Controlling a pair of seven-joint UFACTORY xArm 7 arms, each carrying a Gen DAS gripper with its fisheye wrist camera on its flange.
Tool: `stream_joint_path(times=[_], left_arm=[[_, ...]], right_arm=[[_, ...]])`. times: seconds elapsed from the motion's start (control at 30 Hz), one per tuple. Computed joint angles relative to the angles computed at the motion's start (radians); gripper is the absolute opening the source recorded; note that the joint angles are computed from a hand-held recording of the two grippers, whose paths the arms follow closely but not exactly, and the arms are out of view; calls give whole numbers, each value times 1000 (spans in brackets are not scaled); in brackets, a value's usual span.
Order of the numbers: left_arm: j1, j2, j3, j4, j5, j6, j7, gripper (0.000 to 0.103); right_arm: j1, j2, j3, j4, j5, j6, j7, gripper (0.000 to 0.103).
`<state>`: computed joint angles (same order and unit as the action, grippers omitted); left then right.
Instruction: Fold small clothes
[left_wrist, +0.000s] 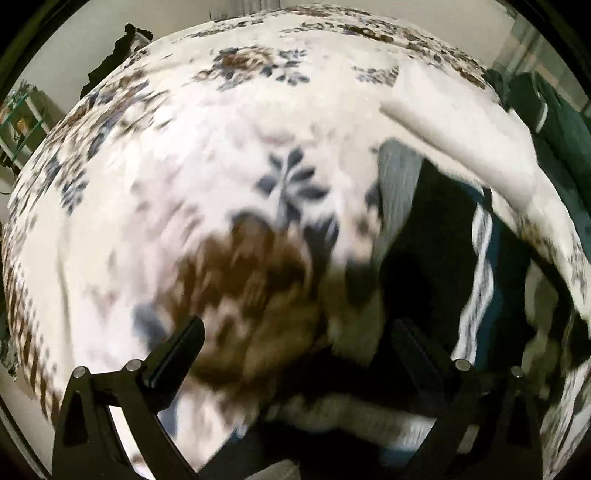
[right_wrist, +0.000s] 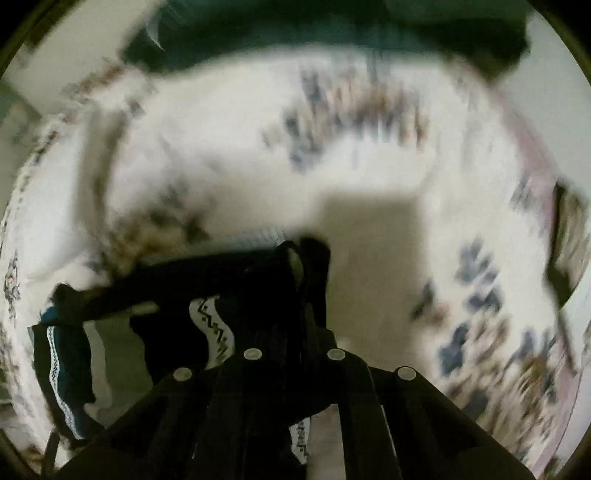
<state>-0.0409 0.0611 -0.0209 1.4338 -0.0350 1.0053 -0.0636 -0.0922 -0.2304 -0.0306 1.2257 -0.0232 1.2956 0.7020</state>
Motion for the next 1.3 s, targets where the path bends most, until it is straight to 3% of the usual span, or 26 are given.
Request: stream_joint_path(times=[0.07,0.13,0.2,0.3,0.43,0.47,0.53,0.6,0.7,0.87,0.97,1.1,1.17,1.3], left_arm=[[-6,71,-5,69,-3,-16,-6,103],[-10,132,-8,129,-2,-25,5,103],[-22,178,-11,163,23,-22,20,103],[-31,240,-11,202,51,10,52,103],[-20,244,-14,184,29,-14,102,103],[-18,238,-14,186,23,-7,113,103],[-16,224,-10,187,23,1,120,103],[-15,186,-4,171,34,8,120,103],[-7,72,-2,91,22,-20,126,103],[-24,-178,-17,-92,-3,-7,131,103],[-51,-336,-40,-208,-5,67,120,103],[-116,-584,-106,-379,3,256,73,103],[-175,-699,-155,-452,-43,397,19,103],[-305,-830,-250,-554,-179,547,-99,103]], right_arm=[[-15,-8,-44,-47,126,-16,5,9],[-34,-54,-42,-86,129,-45,65,36],[-41,-132,-30,-141,128,-103,116,43],[-33,-206,-25,-191,164,-101,162,44],[4,-318,-32,-323,273,-143,201,43],[18,-318,-33,-334,288,-125,187,43],[48,-241,-36,-297,268,12,142,44],[45,-216,-14,-290,221,89,142,44],[28,-284,-30,-300,258,71,155,44],[24,-417,-97,-272,298,112,62,48],[20,-460,-180,-279,356,165,-41,48],[-7,-443,-278,-264,349,259,-230,48],[-18,-413,-314,-242,332,310,-322,48],[-43,-381,-371,-218,289,384,-520,48]])
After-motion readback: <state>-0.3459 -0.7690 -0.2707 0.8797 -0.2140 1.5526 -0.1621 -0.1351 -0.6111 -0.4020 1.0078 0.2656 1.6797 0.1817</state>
